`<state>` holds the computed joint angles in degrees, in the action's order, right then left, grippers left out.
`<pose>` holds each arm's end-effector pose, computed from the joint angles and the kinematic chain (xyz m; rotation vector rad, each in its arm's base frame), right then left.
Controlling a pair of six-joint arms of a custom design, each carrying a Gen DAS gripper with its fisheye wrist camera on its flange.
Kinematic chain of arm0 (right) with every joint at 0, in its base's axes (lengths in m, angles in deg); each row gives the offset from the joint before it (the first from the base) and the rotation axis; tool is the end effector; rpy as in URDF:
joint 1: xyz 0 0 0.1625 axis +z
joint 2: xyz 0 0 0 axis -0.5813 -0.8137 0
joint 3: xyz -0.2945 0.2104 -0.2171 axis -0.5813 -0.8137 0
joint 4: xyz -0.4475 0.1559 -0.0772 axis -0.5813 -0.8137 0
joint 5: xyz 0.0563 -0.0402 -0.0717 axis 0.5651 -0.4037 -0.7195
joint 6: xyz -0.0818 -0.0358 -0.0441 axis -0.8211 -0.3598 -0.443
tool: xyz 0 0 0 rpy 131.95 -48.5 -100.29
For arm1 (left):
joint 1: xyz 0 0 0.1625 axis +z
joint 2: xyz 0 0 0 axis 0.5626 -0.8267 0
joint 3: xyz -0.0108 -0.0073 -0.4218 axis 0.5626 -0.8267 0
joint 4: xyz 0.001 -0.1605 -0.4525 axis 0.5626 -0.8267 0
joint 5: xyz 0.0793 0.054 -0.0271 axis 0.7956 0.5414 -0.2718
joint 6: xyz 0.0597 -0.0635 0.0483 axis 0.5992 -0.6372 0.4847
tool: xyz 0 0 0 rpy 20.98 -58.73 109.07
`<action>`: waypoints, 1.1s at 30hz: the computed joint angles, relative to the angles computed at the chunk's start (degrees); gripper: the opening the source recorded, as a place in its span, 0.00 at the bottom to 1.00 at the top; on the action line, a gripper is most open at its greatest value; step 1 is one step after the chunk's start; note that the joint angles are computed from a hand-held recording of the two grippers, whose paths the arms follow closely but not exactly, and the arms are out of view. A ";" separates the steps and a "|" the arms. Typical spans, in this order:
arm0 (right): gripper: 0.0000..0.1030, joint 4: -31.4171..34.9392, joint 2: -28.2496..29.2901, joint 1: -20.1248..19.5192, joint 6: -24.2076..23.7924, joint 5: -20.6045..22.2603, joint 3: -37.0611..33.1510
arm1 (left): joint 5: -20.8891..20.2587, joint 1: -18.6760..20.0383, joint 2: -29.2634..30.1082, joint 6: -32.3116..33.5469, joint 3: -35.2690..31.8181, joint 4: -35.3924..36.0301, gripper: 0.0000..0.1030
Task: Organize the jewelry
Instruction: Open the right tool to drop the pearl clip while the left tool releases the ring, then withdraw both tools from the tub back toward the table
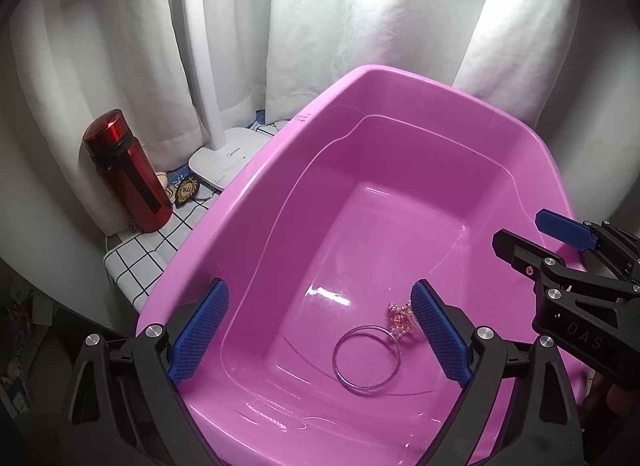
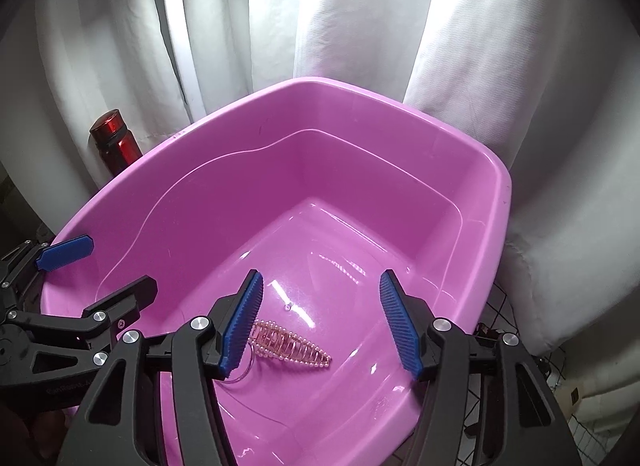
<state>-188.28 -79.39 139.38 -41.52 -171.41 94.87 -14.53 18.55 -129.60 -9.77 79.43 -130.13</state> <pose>0.2615 -0.7820 0.2871 0.3989 -2.2613 0.7419 -0.3436 -0.7897 0.1805 0.5549 2.3526 -0.6720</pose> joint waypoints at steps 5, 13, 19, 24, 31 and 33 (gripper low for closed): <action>0.57 -0.18 -0.31 0.12 -0.01 -0.12 0.31 | 0.17 -0.13 -0.18 -0.36 0.20 0.02 0.89; 0.57 -0.95 -1.42 0.26 0.18 -0.15 1.66 | 0.87 -0.43 -0.48 -0.55 0.59 -0.17 0.89; 0.57 -2.03 -2.34 0.46 0.20 -0.23 2.98 | 1.40 -0.83 -0.95 0.30 1.45 -1.30 0.89; 0.57 -3.17 -3.63 0.63 0.27 -0.19 4.74 | 1.53 -1.34 -1.40 0.58 2.32 -1.58 0.89; 0.57 -5.57 -6.07 1.06 0.50 -0.05 8.08 | 1.40 -2.30 -2.29 0.65 4.04 -2.54 0.89; 0.57 -6.26 -6.96 1.24 0.63 0.14 9.28 | 1.45 -2.65 -2.52 0.82 4.57 -2.76 0.89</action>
